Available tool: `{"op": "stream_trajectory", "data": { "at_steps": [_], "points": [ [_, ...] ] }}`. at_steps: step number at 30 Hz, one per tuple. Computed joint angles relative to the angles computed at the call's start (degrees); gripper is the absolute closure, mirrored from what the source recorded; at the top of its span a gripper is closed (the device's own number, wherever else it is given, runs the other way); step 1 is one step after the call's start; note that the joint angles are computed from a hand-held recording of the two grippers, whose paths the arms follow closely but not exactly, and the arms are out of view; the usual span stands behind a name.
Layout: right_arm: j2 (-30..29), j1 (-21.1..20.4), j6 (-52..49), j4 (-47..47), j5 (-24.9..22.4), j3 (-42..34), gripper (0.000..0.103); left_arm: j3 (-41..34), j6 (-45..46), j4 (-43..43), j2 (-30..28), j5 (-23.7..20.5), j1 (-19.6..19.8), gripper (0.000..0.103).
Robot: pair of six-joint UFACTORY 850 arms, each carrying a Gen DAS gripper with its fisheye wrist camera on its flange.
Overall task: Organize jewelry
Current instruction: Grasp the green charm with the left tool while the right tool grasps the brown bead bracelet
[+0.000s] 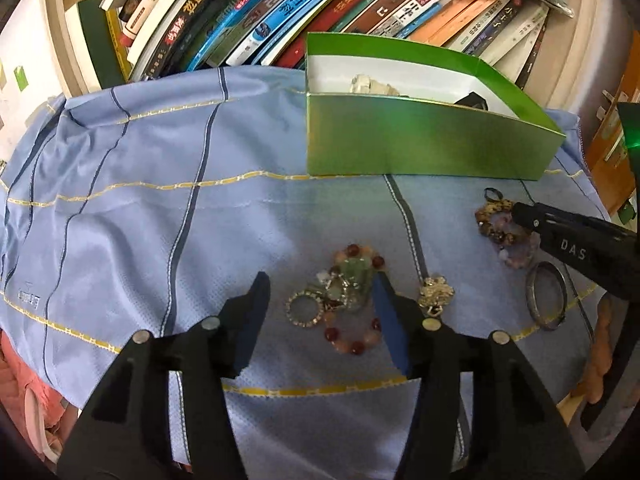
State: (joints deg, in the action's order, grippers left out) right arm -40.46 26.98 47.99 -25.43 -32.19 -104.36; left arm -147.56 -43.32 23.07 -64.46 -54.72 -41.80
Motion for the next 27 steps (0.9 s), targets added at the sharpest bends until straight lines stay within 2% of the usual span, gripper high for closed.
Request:
{"op": "stream_trajectory", "data": {
  "at_steps": [1,4,6,8,15,20,22,24,27],
  "points": [
    [0.0,0.1,-0.1,-0.1,-0.3,-0.2,0.095,0.1,0.3,-0.3,0.0,0.1,0.0,0.049],
    [1.0,0.5,2.4,-2.7,0.2,1.1,0.095,-3.4,2.4,-1.9,-2.1,-0.9,0.0,0.051],
    [2.2,0.7,4.1,-4.6,0.7,2.7,0.095,-6.2,3.8,-2.9,-3.7,-1.8,0.0,0.072],
    [3.8,0.8,6.0,-6.3,1.8,4.7,0.095,-10.9,5.1,-3.3,-6.4,-3.8,-0.2,0.085],
    [8.8,0.9,14.7,-14.0,3.5,10.9,0.095,0.5,0.5,0.4,0.6,2.3,-0.7,0.088],
    [12.5,0.7,23.1,-21.4,3.5,15.0,0.095,8.6,-5.3,6.9,6.5,5.8,-1.4,0.088],
    [13.6,0.4,25.1,-22.9,3.5,16.3,0.095,7.7,-6.1,7.8,6.2,4.9,-1.3,0.087],
    [14.0,-0.1,25.5,-22.7,3.1,17.1,0.095,5.3,-5.3,6.6,4.7,2.9,-1.2,0.087],
    [14.1,-0.9,25.4,-21.6,2.2,18.0,0.095,2.9,-2.0,3.6,2.9,2.3,-1.4,0.087]
  ]
}}
